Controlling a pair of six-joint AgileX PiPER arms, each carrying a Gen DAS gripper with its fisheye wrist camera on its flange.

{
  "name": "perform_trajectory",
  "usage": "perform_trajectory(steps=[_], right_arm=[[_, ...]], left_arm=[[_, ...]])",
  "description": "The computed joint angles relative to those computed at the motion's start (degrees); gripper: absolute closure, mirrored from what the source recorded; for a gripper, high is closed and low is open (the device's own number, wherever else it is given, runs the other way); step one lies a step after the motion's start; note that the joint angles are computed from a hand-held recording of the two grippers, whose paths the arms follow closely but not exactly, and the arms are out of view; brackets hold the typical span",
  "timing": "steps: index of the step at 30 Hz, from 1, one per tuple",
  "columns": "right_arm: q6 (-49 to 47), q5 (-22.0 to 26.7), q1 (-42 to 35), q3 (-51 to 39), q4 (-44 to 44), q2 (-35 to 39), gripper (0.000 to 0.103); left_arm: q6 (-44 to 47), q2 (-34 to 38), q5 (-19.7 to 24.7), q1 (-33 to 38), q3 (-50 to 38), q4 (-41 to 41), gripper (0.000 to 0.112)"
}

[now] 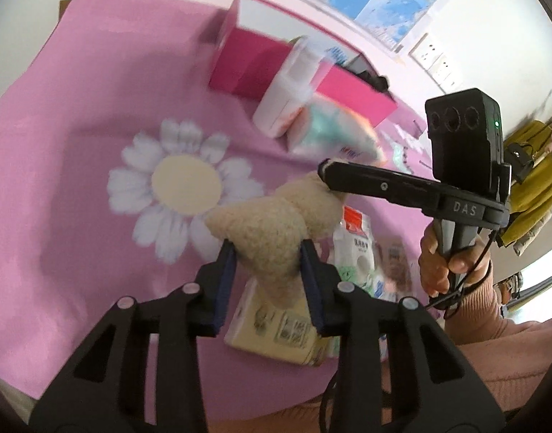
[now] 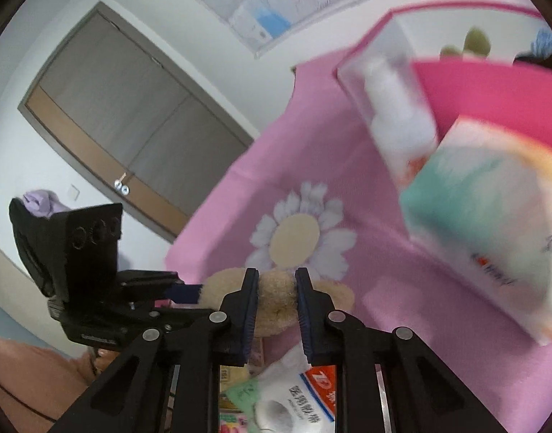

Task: Organize soft objects
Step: 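Carry the bunny into the pink box and open the right gripper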

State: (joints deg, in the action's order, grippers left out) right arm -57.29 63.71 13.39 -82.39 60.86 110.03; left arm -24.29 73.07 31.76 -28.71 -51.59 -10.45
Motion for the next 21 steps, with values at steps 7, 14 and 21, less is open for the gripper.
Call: perform_trajectory(steps=[7,14,21], right_arm=[[-1.9,0.0,-3.4,1.1,3.3,-5.5,0.083],[-1.2,0.4,-5.7,-4.4,5.6,-7.4,0.083],[4.5,-0.5,-6.6,-18.3,4.8,-2.8,0.083]], left_arm=[[-0.7,1.7,1.4,-1.0,-8.2,5.6,0.074],[-1.1,6.2,4.6,-1.3,-21.5,13.1,0.074],[4.7,16.8,9.7,2.1,-38.4,12.6,0.074]])
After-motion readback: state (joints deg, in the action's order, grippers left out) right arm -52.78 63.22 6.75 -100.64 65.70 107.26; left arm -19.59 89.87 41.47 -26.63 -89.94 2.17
